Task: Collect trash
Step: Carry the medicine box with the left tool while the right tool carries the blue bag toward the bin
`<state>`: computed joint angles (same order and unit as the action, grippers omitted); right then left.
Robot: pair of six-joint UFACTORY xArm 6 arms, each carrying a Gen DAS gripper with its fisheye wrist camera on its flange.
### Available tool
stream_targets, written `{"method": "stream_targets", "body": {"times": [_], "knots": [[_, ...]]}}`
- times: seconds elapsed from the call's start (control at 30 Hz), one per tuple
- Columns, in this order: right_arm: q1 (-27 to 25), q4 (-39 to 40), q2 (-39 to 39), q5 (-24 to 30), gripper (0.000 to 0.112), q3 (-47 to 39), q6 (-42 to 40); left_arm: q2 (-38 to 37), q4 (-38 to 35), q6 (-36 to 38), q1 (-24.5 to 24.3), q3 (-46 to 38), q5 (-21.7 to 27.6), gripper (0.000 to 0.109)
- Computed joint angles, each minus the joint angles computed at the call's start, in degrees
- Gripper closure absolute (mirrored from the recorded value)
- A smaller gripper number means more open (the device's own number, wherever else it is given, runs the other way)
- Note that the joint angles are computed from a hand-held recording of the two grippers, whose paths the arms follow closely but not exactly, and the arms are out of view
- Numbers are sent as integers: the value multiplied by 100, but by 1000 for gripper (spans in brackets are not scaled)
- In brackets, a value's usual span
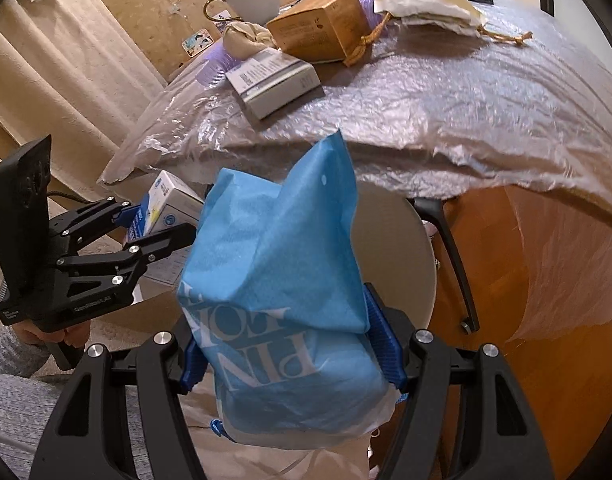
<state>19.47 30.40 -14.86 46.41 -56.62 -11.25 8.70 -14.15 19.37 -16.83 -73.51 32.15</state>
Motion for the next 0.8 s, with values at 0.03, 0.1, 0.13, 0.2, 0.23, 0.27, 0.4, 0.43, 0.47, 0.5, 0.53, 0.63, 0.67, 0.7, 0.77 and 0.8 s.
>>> {"method": "stream_targets", "body": {"times": [0.03, 0.1, 0.13, 0.2, 0.23, 0.27, 0.4, 0.43, 0.47, 0.5, 0.53, 0.63, 0.67, 0.7, 0.77, 0.8], "knots": [[1, 4, -62, 13, 46, 48, -17, 30, 8, -3, 1, 1, 3, 61], [-24, -7, -51, 29, 46, 66, -59, 77, 33, 6, 3, -12, 20, 61], [-25, -13, 32, 22, 46, 17, -69, 97, 68, -7, -2, -7, 13, 62], [-44, -19, 79, 25, 46, 18, -94, 153, 117, -8, -12, -10, 5, 61], [23, -56, 264, -9, 46, -146, -14, 170, 139, -12, -16, -8, -1, 61], [31, -59, 326, -17, 46, -190, 0, 194, 158, -20, -20, -8, -7, 61], [49, -14, 489, -52, 46, -293, 6, 297, 188, -32, -17, -37, -30, 62], [58, 0, 532, -81, 46, -306, -9, 328, 213, -47, -9, -52, -38, 62], [57, 9, 570, -95, 46, -317, -26, 342, 227, -59, -8, -61, -34, 62], [48, 20, 593, -93, 46, -327, -46, 369, 229, -61, 1, -82, -21, 62], [52, 23, 622, -91, 46, -349, -54, 397, 241, -71, 11, -105, -13, 62], [62, 67, 646, -83, 46, -367, -122, 457, 257, -77, 30, -163, 12, 61], [64, 83, 654, -81, 46, -372, -149, 477, 260, -73, 39, -181, 25, 61], [59, 106, 665, -75, 46, -377, -180, 486, 263, -73, 38, -191, 31, 62], [45, 127, 659, -68, 46, -358, -205, 513, 272, -68, 45, -223, 46, 62], [36, 141, 667, -58, 46, -361, -213, 548, 277, -73, 42, -256, 51, 61]]}}
